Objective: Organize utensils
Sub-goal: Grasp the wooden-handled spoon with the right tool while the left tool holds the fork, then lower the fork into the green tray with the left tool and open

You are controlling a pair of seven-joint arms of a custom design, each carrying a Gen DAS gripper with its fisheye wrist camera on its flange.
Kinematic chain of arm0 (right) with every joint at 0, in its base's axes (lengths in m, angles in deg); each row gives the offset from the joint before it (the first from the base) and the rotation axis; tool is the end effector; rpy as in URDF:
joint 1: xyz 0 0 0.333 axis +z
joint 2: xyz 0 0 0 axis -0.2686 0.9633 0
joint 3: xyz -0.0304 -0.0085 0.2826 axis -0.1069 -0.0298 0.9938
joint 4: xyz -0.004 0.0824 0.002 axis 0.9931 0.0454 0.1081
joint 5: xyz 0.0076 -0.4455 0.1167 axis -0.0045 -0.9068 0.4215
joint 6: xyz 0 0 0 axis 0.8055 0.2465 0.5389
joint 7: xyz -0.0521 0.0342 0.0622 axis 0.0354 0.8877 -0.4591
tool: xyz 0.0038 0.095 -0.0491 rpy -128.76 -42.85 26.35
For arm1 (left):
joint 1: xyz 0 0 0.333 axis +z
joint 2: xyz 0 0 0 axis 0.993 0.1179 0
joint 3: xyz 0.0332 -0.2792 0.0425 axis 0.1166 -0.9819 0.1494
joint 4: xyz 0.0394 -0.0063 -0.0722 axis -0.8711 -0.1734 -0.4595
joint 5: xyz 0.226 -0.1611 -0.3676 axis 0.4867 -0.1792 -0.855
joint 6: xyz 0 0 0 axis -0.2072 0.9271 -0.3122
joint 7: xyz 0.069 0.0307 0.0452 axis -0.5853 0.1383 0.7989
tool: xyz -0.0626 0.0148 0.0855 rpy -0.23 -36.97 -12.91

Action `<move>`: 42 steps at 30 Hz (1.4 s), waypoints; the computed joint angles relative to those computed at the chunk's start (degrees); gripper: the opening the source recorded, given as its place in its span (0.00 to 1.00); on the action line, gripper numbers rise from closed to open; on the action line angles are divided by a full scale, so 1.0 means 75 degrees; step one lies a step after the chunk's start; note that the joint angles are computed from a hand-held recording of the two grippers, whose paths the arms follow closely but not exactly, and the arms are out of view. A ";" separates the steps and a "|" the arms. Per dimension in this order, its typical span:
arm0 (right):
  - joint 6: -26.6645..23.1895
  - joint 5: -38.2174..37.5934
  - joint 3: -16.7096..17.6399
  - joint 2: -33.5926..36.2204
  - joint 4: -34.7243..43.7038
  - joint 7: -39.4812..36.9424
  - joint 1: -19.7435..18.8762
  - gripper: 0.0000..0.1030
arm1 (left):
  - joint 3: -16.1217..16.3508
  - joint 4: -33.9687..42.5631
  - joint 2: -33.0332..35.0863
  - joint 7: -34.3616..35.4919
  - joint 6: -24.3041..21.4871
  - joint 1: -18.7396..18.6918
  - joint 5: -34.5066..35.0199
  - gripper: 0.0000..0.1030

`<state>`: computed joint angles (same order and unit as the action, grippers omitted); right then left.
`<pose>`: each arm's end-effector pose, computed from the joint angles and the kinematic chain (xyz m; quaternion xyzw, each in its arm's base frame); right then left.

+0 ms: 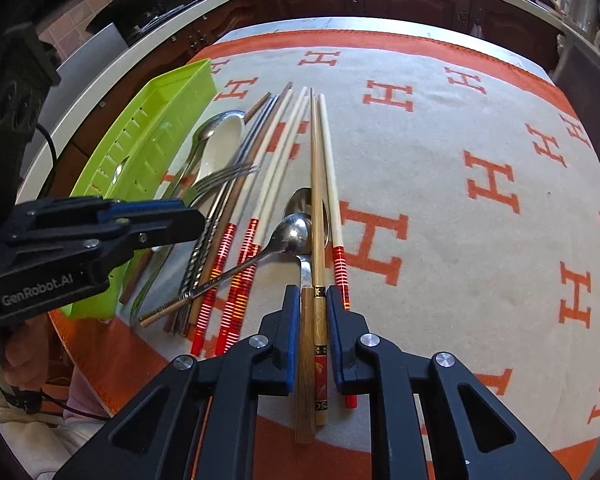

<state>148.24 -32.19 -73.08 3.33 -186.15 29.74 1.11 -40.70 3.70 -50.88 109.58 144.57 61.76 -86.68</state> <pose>0.5868 0.2229 0.4106 -0.7212 0.6560 -0.1139 0.1910 0.6725 -0.4231 0.4052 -0.5803 0.7733 -0.2555 0.0001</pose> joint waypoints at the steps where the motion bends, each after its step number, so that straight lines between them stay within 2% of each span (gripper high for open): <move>1: 0.0026 -0.0011 -0.0010 -0.0046 -0.0057 0.0019 -0.0013 0.13 | 0.0008 -0.0016 0.0017 -0.0040 0.0042 -0.0005 -0.0008 0.14; 4: 0.0105 0.0102 -0.0036 -0.0209 -0.0243 0.0063 -0.0025 0.13 | 0.0002 -0.0175 0.0000 -0.0091 0.0281 0.0003 -0.0038 0.14; 7: 0.0220 0.0570 -0.0111 -0.0340 -0.0393 -0.0152 -0.0010 0.12 | -0.0188 -0.0286 0.0005 0.0219 0.0413 0.0169 -0.0407 0.14; 13: 0.0430 0.1356 -0.0216 -0.0578 -0.0614 -0.0468 0.0046 0.12 | 0.0240 0.0019 0.0088 -0.0206 0.0074 -0.0307 0.0495 0.14; 15: 0.0554 0.1674 -0.0256 -0.0687 -0.0698 -0.0635 0.0086 0.12 | 0.0195 0.0029 0.0067 -0.0194 0.0041 -0.0277 0.0548 0.14; 16: 0.0602 0.1784 -0.0274 -0.0734 -0.0729 -0.0714 0.0103 0.07 | 0.0126 -0.0012 0.0028 -0.0121 0.0068 -0.0215 0.0466 0.14; 18: 0.0705 0.2151 -0.0332 -0.0822 -0.0779 -0.0976 0.0170 0.07 | 0.0082 -0.0100 -0.0083 -0.0029 0.0115 -0.0181 0.0452 0.14; 23: 0.0913 0.1857 -0.0274 -0.0983 -0.0854 -0.0733 0.0137 0.07 | -0.0052 -0.0486 -0.0517 0.0289 0.0384 -0.0044 0.0238 0.12; 25: 0.0904 0.1910 -0.0312 -0.0995 -0.0855 -0.0743 0.0163 0.07 | -0.0128 -0.0587 -0.0647 0.0437 0.0444 0.0045 0.0041 0.00; 29: 0.0673 0.2040 -0.0372 -0.0939 -0.0756 -0.1020 0.0220 0.07 | -0.0154 -0.0815 -0.0881 0.0553 0.0589 0.0137 -0.0216 0.00; 33: 0.0633 0.1403 -0.0209 -0.0894 -0.0714 -0.0854 0.0134 0.08 | -0.0127 -0.0935 -0.0968 0.0513 0.0626 0.0150 -0.0262 0.00; 35: 0.0684 0.1162 -0.0162 -0.0890 -0.0722 -0.0802 0.0127 0.11 | -0.0145 -0.1001 -0.1021 0.0514 0.0639 0.0183 -0.0345 0.00; 36: 0.0711 0.1071 -0.0149 -0.0892 -0.0728 -0.0792 0.0131 0.18 | -0.0145 -0.1023 -0.1037 0.0516 0.0649 0.0184 -0.0349 0.00; 37: 0.0717 0.0988 -0.0141 -0.0885 -0.0718 -0.0777 0.0131 0.31 | -0.0151 -0.1063 -0.1084 0.0526 0.0651 0.0196 -0.0371 0.00; 39: 0.0812 0.0398 -0.0027 -0.0919 -0.0775 -0.0432 0.0040 0.41 | -0.0171 -0.1121 -0.1146 0.0569 0.0675 0.0228 -0.0439 0.00; 42: 0.0667 -0.0125 0.0017 -0.0810 -0.0669 -0.0392 0.0039 0.41 | -0.0206 -0.1311 -0.1356 0.0609 0.0719 0.0311 -0.0622 0.00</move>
<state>153.24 -33.13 -72.95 -2.74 -191.17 26.80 1.40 -42.25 -6.13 -61.05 114.15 149.96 64.09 -91.34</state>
